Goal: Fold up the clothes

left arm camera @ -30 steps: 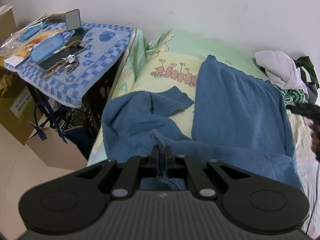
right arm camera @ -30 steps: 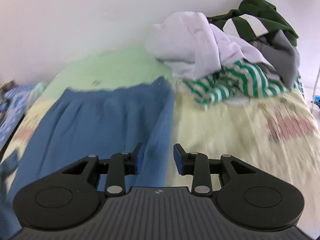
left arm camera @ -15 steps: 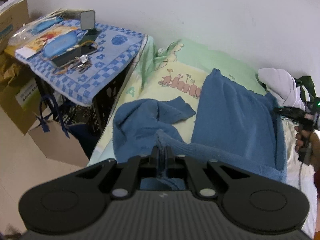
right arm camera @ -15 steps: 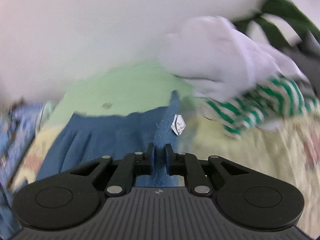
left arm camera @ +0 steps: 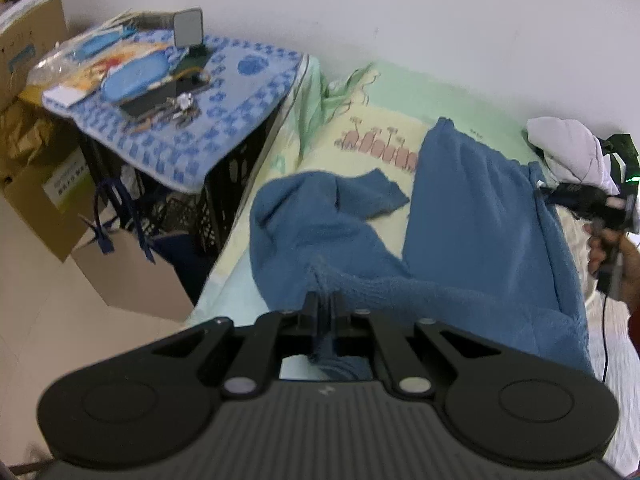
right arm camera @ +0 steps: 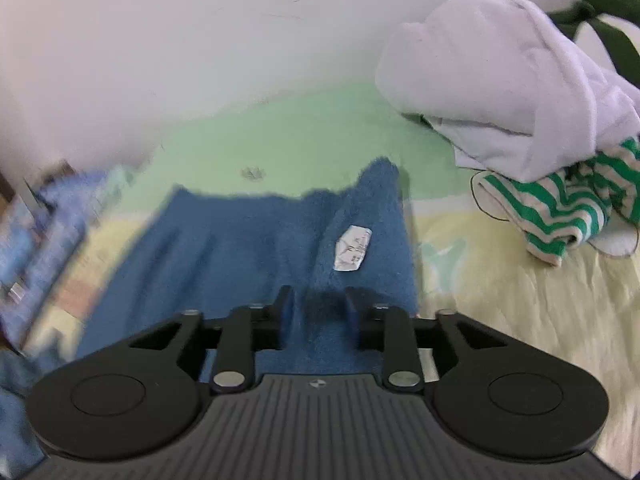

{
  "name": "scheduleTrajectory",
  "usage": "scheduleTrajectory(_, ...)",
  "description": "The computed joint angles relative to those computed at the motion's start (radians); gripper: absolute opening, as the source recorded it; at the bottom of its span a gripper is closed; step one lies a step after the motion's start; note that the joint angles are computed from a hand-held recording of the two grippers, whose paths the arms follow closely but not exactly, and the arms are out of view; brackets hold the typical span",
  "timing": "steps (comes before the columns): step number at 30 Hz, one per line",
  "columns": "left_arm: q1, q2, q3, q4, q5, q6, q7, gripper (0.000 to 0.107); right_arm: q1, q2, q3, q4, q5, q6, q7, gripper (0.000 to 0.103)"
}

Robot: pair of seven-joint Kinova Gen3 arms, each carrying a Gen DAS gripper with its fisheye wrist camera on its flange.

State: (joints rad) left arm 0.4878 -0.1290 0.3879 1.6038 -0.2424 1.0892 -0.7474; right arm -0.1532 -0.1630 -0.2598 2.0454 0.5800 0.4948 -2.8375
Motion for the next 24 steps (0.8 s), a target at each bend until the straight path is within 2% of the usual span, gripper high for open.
scheduleTrajectory(3, -0.008, -0.016, -0.011, 0.016, 0.016, -0.002, 0.002, 0.002, 0.025, 0.013, -0.033, -0.031, 0.085, 0.057, -0.068, 0.037)
scheduleTrajectory(5, -0.014, -0.027, 0.006, 0.015, -0.01, 0.011, 0.02, 0.002, 0.0, 0.052, -0.004, -0.057, 0.083, 0.079, -0.055, 0.037)
scheduleTrajectory(8, -0.023, -0.043, 0.028, 0.013, -0.044, 0.031, 0.042, 0.002, -0.04, 0.107, 0.06, -0.067, 0.035, 0.045, -0.009, 0.039)
scheduleTrajectory(12, -0.037, -0.061, 0.002, 0.021, 0.001, 0.004, 0.005, 0.002, -0.079, 0.127, 0.062, -0.077, 0.104, 0.061, -0.053, 0.038)
scheduleTrajectory(14, -0.041, -0.06, 0.002, 0.028, 0.022, -0.021, -0.018, 0.002, -0.126, 0.127, 0.102, -0.092, 0.084, 0.083, -0.028, 0.039)
scheduleTrajectory(17, -0.02, -0.047, -0.02, 0.048, 0.098, -0.095, -0.114, 0.003, -0.245, 0.023, 0.221, -0.062, -0.022, 0.092, 0.013, 0.039)
scheduleTrajectory(19, -0.004, -0.024, -0.022, 0.062, 0.139, -0.14, -0.179, 0.005, -0.292, -0.065, 0.228, -0.031, -0.103, 0.115, 0.053, 0.039)
scheduleTrajectory(20, 0.005, -0.009, -0.018, 0.068, 0.15, -0.158, -0.201, 0.005, -0.293, -0.111, 0.205, -0.016, -0.144, 0.15, 0.072, 0.039)
scheduleTrajectory(24, 0.049, 0.069, -0.016, 0.082, 0.204, -0.239, -0.272, 0.005, -0.25, -0.296, 0.025, 0.059, -0.287, 0.313, 0.177, 0.039)
